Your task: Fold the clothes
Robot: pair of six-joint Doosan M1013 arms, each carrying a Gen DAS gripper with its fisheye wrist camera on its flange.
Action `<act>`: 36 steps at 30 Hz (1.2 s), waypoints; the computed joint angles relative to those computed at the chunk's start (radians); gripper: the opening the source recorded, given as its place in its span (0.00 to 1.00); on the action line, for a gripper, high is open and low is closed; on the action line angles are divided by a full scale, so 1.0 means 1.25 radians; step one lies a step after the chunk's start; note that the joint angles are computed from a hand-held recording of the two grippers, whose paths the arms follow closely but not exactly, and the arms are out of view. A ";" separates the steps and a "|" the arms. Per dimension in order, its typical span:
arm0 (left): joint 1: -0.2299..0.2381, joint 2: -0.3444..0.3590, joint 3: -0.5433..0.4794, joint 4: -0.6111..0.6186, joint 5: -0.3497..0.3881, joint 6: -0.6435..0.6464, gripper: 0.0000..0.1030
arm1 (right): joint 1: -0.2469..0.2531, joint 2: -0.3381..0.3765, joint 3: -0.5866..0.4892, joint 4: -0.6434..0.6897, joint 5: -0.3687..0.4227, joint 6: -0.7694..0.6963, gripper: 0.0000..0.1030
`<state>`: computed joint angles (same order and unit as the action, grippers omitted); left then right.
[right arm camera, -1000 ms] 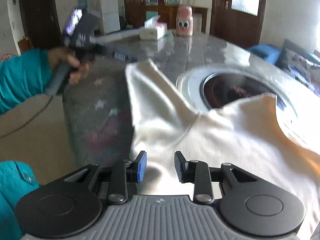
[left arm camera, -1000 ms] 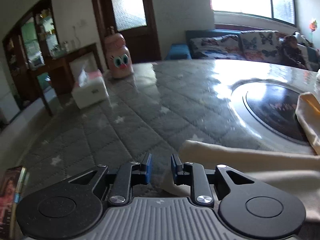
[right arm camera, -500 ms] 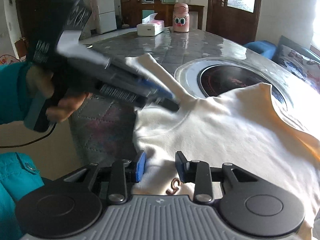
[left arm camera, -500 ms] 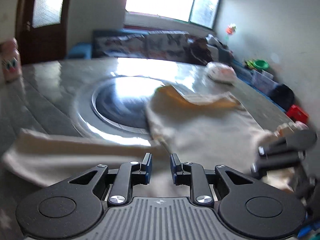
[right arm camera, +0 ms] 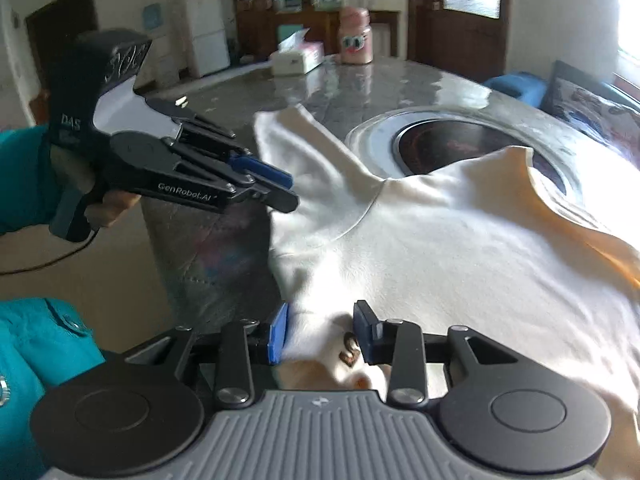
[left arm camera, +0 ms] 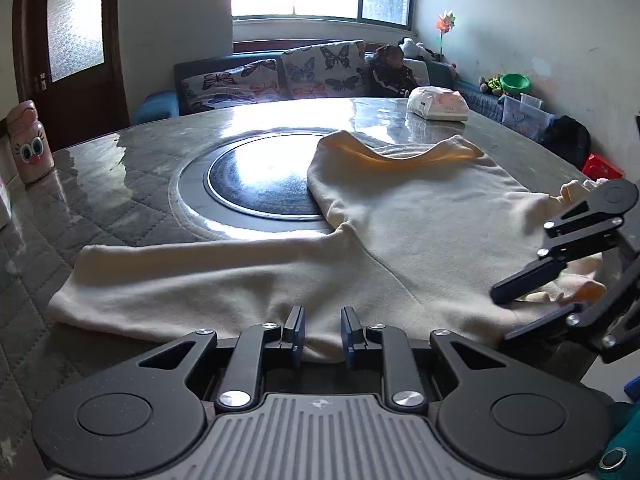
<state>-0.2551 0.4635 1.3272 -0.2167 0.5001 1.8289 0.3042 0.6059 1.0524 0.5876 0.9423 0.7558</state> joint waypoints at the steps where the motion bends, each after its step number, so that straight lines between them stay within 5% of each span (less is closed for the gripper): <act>1: 0.000 -0.002 0.000 -0.008 -0.005 0.013 0.22 | -0.005 -0.008 0.010 0.004 -0.014 0.012 0.34; 10: -0.012 0.015 -0.043 -0.184 -0.029 0.202 0.22 | -0.057 -0.070 0.104 -0.083 -0.157 0.255 0.34; 18: -0.033 0.077 -0.124 -0.346 0.082 0.363 0.27 | -0.086 -0.108 0.180 -0.270 -0.225 0.481 0.34; 23: -0.036 0.084 -0.123 -0.364 0.167 0.414 0.27 | -0.094 -0.116 0.194 -0.503 -0.275 0.699 0.34; 29: -0.033 0.067 -0.089 -0.384 0.196 0.459 0.32 | -0.091 -0.107 0.188 -0.925 -0.191 1.083 0.34; 33: -0.027 0.063 -0.092 -0.393 0.219 0.475 0.32 | -0.097 -0.120 0.204 -0.991 -0.218 1.192 0.34; 36: -0.024 0.058 -0.096 -0.405 0.225 0.501 0.33 | -0.091 -0.131 0.219 -0.987 -0.285 1.166 0.35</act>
